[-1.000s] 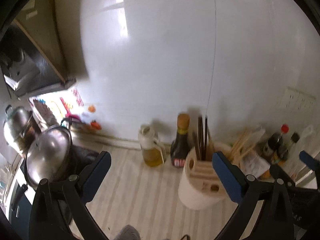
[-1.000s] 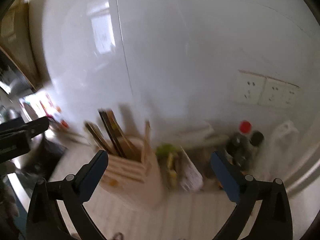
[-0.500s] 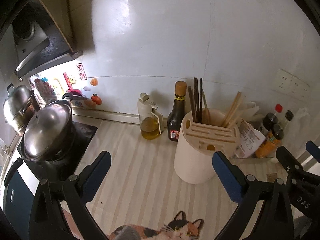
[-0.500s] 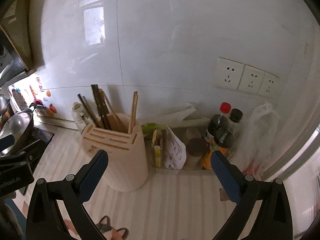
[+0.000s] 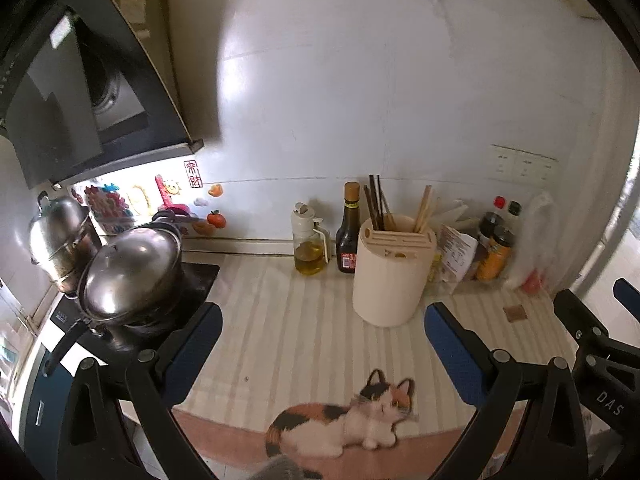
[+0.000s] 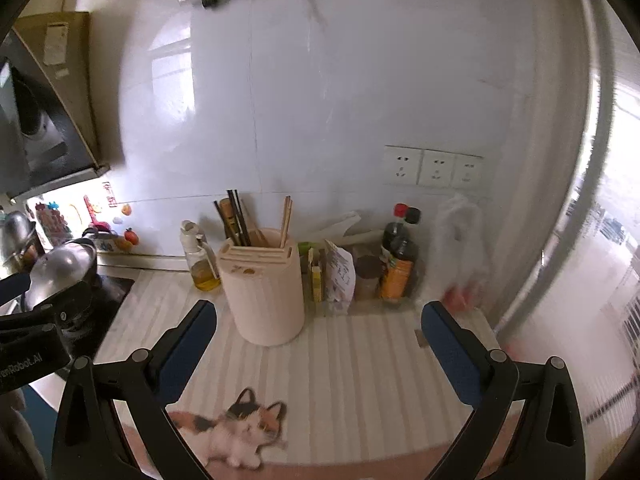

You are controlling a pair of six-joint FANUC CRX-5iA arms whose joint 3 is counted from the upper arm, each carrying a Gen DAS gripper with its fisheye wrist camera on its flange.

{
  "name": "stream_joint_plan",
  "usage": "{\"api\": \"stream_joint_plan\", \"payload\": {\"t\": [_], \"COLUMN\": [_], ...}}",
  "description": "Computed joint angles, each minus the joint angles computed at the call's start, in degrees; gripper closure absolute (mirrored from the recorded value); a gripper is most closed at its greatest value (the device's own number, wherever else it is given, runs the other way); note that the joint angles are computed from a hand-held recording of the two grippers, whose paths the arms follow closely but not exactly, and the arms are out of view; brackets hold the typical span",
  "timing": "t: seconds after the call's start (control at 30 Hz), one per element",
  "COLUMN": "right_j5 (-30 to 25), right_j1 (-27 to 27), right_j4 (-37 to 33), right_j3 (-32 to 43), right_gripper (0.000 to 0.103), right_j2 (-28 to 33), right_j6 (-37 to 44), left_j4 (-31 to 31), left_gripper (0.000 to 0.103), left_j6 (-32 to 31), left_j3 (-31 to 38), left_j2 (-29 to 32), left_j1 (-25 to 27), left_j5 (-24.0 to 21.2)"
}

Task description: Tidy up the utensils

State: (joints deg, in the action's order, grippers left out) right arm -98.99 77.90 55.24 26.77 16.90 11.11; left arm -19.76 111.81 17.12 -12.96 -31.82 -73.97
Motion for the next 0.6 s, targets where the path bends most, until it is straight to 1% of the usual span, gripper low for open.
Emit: {"api": "stream_joint_plan", "payload": {"t": [0.17, 0.3, 0.43, 0.6], "right_j5": [-7.88, -11.86, -13.41, -13.27], "right_j1": [6.38, 9.0, 11.0, 11.96], "right_j4": [3.59, 6.22, 7.91, 6.95], "right_j3": [5.66, 8.64, 9.97, 11.2], "right_gripper": [0.0, 0.0, 0.0, 0.0], "right_j2": [2.13, 3.17, 3.15, 2.74], "right_j6": [-0.26, 0.67, 1.49, 2.54], "left_j4": [-1.15, -3.9, -7.28, -9.0], "left_gripper": [0.0, 0.0, 0.0, 0.0], "left_j6": [1.36, 3.33, 6.17, 7.69], "left_j3": [0.28, 1.19, 2.86, 5.04], "left_j2": [-3.6, -5.06, -5.17, -4.08], "left_j1": [-3.26, -6.65, -10.53, -13.22], "left_j5": [-3.52, -5.15, -7.75, -10.89]}}
